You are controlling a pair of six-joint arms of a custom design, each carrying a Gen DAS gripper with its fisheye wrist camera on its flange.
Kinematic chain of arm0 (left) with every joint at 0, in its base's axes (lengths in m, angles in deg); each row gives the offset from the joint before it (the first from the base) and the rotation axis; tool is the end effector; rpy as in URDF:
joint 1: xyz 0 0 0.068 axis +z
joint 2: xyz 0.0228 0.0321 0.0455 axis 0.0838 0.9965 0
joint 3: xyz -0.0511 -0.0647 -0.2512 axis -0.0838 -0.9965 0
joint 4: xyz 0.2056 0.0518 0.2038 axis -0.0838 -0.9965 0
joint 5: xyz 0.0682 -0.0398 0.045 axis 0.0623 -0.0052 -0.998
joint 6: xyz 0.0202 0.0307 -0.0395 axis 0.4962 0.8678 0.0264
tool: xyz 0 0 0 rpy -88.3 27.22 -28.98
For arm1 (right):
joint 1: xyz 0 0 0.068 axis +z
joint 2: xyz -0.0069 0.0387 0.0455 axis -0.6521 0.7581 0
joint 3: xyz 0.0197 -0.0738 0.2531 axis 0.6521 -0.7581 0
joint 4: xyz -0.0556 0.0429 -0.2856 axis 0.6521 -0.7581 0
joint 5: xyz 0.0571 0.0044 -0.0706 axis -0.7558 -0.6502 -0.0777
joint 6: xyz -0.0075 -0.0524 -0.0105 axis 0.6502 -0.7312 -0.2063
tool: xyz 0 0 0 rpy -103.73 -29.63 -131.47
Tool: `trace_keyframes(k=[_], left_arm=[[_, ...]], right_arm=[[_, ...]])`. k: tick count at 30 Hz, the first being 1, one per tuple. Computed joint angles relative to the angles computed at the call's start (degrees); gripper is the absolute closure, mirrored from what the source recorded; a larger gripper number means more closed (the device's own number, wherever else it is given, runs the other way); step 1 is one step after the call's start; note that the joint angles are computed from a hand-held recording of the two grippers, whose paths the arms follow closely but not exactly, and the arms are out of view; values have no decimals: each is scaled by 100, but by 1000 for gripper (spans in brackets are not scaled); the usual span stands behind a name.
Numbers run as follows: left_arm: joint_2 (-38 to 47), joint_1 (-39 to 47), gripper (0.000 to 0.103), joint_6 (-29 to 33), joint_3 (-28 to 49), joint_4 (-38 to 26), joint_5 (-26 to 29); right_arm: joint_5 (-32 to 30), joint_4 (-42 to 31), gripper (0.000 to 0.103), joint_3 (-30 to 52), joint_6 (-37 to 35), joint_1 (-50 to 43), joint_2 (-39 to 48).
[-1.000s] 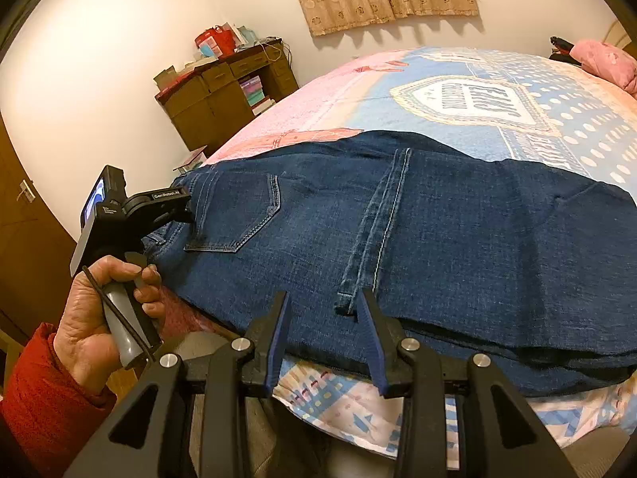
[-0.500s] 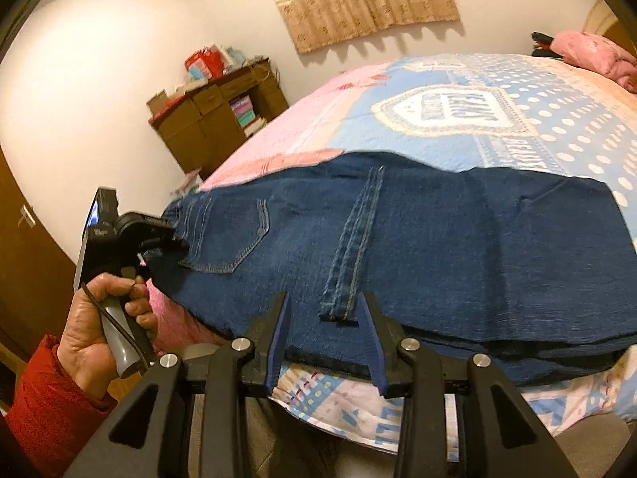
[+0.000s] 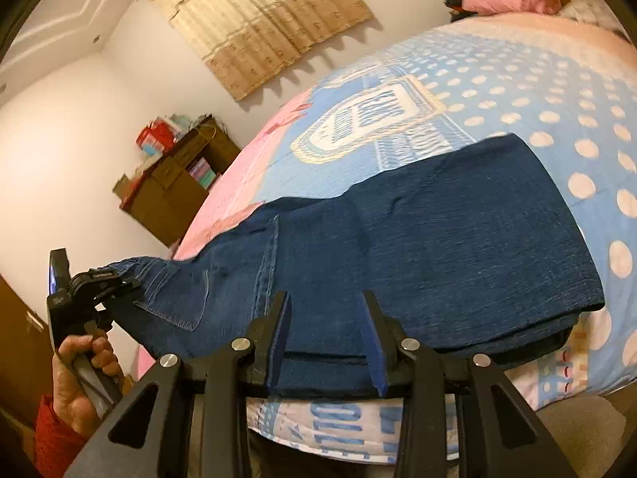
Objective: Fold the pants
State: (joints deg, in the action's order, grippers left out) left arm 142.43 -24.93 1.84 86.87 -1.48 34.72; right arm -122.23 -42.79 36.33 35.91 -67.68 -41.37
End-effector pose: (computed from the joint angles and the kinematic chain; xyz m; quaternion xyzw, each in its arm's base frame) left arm 0.2232 -0.1067 0.2060 -0.3008 0.8697 -0.0298 0.3902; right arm 0.1600 -0.0537 0.1299 0.0880 0.8772 0.2749 0.3836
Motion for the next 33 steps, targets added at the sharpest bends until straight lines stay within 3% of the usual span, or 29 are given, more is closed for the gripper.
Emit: trace_keyframes(k=[4, 10, 14, 19, 22, 23, 26, 28, 30, 33], left_arm=[[369, -575, 76, 409, 516, 140, -331], [1234, -1827, 76, 1658, 1573, 748, -833], [2278, -2619, 76, 2500, 2296, 1273, -792], [3883, -3348, 76, 3203, 3179, 1748, -188], [4974, -3564, 76, 3452, 3970, 1508, 99], [5451, -3662, 75, 3539, 4327, 1221, -35], [6183, -3926, 68, 3730, 5007, 575, -581], [6213, -4118, 53, 3991, 5011, 587, -974], [5986, -4145, 40, 4054, 4839, 663, -880], [5396, -4187, 35, 3895, 4311, 799, -570]], right_arm=[[-250, 222, 65, 100, -158, -369, 515], [-701, 358, 65, 532, -490, -1317, 1648], [-1043, 124, 65, 1055, -868, -2237, 2504], [-1223, -285, 65, 1586, -1431, -3182, 3308], [-1169, -496, 65, 1818, -1801, -3614, 3714], [-1139, -551, 65, 1870, -1911, -3734, 3833], [-1099, -703, 65, 2041, -2180, -4020, 4268], [-1065, -637, 65, 2106, -2162, -4063, 4431], [-1069, -567, 65, 2146, -2110, -4088, 4528], [-1132, -505, 65, 2150, -2065, -4113, 4444]])
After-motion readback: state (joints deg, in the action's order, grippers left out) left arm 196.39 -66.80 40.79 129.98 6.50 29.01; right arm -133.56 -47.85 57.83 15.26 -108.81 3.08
